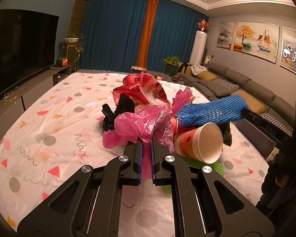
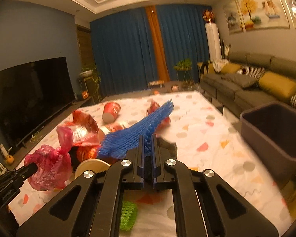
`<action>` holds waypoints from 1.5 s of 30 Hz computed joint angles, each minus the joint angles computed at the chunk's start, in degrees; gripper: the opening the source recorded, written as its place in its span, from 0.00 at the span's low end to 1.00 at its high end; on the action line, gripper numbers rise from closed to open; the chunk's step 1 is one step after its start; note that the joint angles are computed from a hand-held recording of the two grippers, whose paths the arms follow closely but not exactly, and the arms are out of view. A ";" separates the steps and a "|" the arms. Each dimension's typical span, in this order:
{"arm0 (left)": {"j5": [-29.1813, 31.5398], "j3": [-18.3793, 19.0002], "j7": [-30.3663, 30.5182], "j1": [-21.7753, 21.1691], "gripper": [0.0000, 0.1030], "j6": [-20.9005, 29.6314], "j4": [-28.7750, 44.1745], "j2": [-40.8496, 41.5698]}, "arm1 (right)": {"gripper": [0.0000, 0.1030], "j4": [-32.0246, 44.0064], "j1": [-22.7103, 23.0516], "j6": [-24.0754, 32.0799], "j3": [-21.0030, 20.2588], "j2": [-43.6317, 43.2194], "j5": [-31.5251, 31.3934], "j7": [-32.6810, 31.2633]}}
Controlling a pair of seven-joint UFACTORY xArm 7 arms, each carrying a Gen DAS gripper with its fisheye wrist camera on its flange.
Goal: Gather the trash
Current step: 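Carry the pink bag and blue foam net over the grey bin with both tools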
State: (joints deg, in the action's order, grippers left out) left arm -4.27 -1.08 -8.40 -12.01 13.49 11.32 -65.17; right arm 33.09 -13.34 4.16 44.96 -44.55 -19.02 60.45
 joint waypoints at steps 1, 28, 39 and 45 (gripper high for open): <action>0.06 -0.19 -0.14 0.17 0.06 0.02 0.07 -0.26 | 0.07 0.13 -0.17 0.30 0.04 -1.07 -0.31 -0.14; 1.99 -8.19 -6.31 -4.56 0.06 -4.79 8.52 5.08 | 0.06 -7.99 5.81 10.14 -9.55 -24.67 -0.32 -6.13; 4.41 -16.93 -11.61 -8.25 0.06 -15.32 21.20 27.24 | 0.06 -14.88 3.95 16.65 -15.31 -36.04 -2.15 -9.44; 8.45 -30.03 -15.99 1.51 0.06 -20.97 31.06 40.51 | 0.06 -18.31 -0.17 16.82 -17.90 -39.04 -3.80 -11.38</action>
